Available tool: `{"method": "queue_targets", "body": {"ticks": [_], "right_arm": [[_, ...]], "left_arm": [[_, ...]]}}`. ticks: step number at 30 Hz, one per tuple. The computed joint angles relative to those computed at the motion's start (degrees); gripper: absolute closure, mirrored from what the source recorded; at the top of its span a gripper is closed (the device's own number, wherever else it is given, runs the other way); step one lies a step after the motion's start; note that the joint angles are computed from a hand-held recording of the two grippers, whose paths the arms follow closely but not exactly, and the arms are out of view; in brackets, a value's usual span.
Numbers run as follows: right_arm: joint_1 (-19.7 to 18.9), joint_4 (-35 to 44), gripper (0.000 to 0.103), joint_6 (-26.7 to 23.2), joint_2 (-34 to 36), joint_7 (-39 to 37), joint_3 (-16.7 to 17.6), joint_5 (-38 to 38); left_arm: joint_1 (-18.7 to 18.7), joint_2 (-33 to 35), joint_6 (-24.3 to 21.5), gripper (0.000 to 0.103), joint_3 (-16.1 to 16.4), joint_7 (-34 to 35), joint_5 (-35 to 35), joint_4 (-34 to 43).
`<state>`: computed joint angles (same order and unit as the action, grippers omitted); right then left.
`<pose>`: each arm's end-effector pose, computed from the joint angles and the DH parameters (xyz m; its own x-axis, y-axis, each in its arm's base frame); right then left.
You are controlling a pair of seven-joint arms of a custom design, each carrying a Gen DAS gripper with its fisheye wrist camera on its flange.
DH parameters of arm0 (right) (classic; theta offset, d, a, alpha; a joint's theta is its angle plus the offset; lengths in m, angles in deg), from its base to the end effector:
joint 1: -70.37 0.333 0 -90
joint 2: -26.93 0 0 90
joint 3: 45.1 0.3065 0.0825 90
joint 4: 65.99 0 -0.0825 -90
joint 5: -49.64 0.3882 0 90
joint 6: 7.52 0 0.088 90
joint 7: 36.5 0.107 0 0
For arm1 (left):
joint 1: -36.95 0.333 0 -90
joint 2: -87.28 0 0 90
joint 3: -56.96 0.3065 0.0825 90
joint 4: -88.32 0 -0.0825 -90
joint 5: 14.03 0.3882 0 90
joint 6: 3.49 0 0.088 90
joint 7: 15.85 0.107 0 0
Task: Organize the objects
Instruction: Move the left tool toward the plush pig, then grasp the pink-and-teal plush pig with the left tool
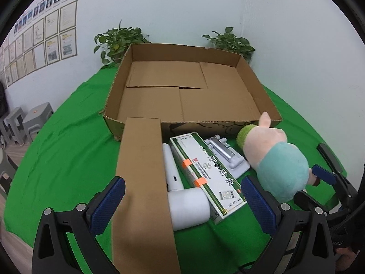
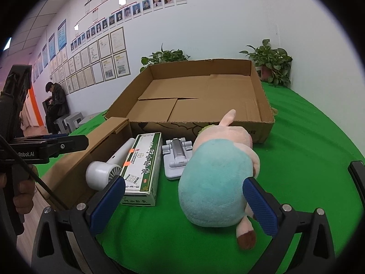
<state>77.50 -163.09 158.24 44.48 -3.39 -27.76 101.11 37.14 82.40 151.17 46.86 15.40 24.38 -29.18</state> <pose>0.6522 0.2195 0.4987 0.5917 -0.8000 -0.0994 -0.4654 -0.2383 -0.8524 0.5679 -0.1233 0.5439 0.2879 -0.9517 0.1068 -0.6064 -0.2675 -0.7489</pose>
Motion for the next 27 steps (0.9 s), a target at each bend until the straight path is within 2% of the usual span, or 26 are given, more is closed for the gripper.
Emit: {"method": "queue_targets", "body": {"ticks": [6, 9, 11, 15, 20, 23, 27], "right_arm": [[0.77, 2.65, 0.001, -0.32, 1.82, 1.99, -0.97, -3.22], [2.27, 3.79, 0.001, 0.93, 3.33, 7.41, -2.79, -10.06], [2.44, 4.79, 0.001, 0.26, 4.34, 11.12, -3.48, -13.74], [3.67, 6.88, 0.001, -2.23, 6.35, 20.33, -6.37, -22.45], [2.07, 8.64, 0.001, -5.11, 7.82, 26.34, -5.73, -28.06], [0.06, 9.54, 0.001, -7.39, 8.41, 26.62, -3.77, -28.28], [-0.55, 9.98, 0.001, -8.67, 8.67, 26.96, -3.32, -28.97]], "left_arm": [[0.44, -0.01, -3.17, 0.001, 0.51, -1.96, -2.83, 0.54], [0.35, 0.72, -4.93, 0.001, 1.03, -0.62, -6.3, 1.41], [0.2, 1.56, -5.94, 0.001, 1.41, 1.08, -8.73, 2.59], [-0.47, 3.65, -5.6, 0.001, 1.75, 3.51, -9.28, 5.76], [-2.56, 8.78, -3.02, 0.001, 2.15, 12.19, -15.22, 12.17], [-4.16, 12.83, -2.97, 0.001, 2.52, 17.58, -19.22, 16.93], [-5.88, 17.08, -3.29, 0.001, 2.73, 23.97, -25.69, 22.06]]}}
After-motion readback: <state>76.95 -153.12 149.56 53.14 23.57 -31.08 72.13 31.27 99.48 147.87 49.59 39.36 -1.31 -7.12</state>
